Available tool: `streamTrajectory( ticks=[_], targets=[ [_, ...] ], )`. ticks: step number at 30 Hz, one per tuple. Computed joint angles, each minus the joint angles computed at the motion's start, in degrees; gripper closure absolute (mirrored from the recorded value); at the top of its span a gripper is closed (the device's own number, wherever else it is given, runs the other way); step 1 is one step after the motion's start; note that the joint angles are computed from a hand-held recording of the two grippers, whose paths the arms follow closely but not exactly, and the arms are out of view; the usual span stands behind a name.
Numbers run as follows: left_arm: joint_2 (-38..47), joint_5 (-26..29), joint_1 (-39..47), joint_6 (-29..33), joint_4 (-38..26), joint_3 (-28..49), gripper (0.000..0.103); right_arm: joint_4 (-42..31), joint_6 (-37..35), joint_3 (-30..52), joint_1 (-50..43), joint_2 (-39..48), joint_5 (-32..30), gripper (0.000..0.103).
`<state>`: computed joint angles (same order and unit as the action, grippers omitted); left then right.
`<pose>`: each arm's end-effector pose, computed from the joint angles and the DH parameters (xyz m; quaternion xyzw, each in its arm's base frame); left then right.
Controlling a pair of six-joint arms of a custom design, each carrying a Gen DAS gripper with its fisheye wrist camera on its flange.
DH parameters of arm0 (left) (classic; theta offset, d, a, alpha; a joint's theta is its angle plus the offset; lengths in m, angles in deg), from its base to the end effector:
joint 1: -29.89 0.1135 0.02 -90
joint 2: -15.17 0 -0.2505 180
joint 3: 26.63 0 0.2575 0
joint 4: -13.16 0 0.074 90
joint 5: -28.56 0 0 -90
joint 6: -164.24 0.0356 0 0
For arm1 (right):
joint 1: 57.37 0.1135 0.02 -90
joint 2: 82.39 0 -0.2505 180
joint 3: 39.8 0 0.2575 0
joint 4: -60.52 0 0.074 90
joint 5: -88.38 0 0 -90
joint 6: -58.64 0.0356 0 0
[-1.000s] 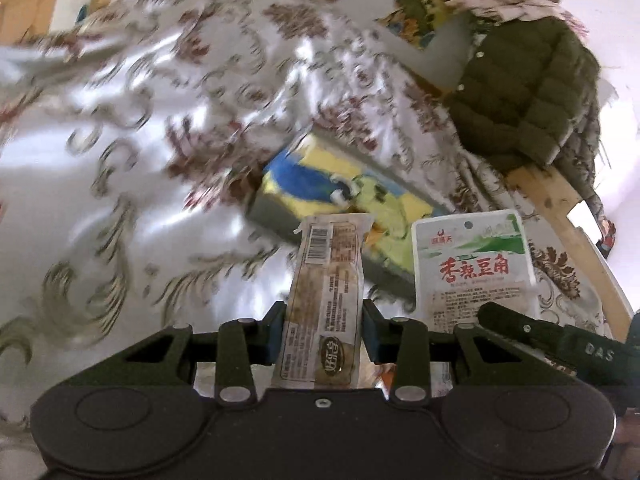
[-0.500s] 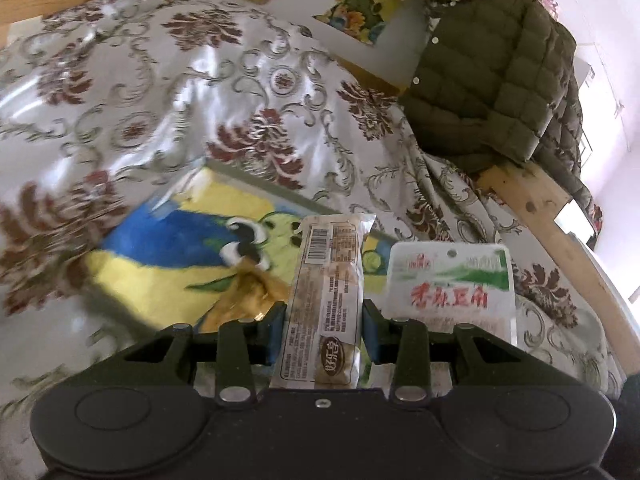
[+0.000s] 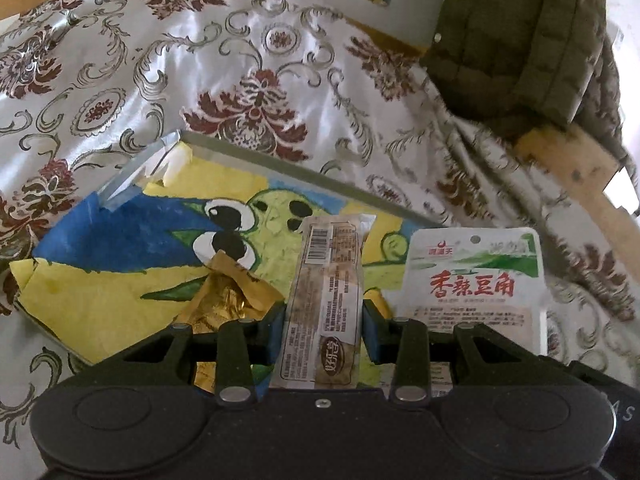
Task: Organize snacks
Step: 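Carry both packets over the painted tray with both tools, then lower both packets into the tray, open both tools and withdraw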
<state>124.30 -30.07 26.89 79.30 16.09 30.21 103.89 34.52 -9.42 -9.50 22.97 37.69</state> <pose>0.3262 -0.0357 0.0672 0.1571 0.8940 -0.2475 0.3388 0.1774 0.1625 0.0531 0.2907 0.7863 0.2242 0.4969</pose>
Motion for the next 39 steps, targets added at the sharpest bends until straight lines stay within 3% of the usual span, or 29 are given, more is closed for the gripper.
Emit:
streamTrajectory(
  ticks=[6, 12, 15, 17, 23, 28, 32, 37, 39],
  targets=[
    [1.47, -3.26, -2.31, -0.18, 0.39, 0.63, 0.062, -13.93, -1.03, 4.15, 0.87, -3.38, 1.38, 0.094],
    [1.16, -7.26, -4.12, 0.66, -0.58, 0.70, 0.062, -23.03, 0.35, 6.39, 1.23, -5.52, 1.70, 0.083],
    [0.32, -7.82, -4.09, 0.47, -0.30, 0.15, 0.059, -24.96, 0.97, 6.42, 1.40, -6.64, 2.09, 0.069],
    [-0.38, -7.75, -3.92, 0.29, -0.87, 0.07, 0.053, -26.82, 1.06, 6.38, 1.45, -7.94, 2.26, 0.054],
    [-4.45, -7.73, -2.58, -0.85, -0.10, -2.67, 0.032, -31.12, 0.73, 5.98, 2.23, -11.66, 3.89, 0.038],
    [-9.90, -7.83, 0.02, -0.22, 0.07, -5.95, 0.020, -35.48, -0.05, 5.78, 5.60, -16.10, 9.58, 0.025],
    [-16.23, -7.88, 3.49, 0.04, 1.62, -10.12, 0.002, -40.77, -0.42, 6.89, 9.37, -18.95, 15.43, 0.012],
    [-24.60, -7.32, 7.87, 3.08, 3.50, -15.66, 0.001, -45.78, -0.02, 8.63, 16.26, -19.66, 23.87, 0.000],
    [-28.30, -5.74, 10.31, 4.35, 3.52, -17.96, 0.001, -50.76, 2.18, 10.68, 19.65, -18.78, 27.41, 0.000]
  ],
)
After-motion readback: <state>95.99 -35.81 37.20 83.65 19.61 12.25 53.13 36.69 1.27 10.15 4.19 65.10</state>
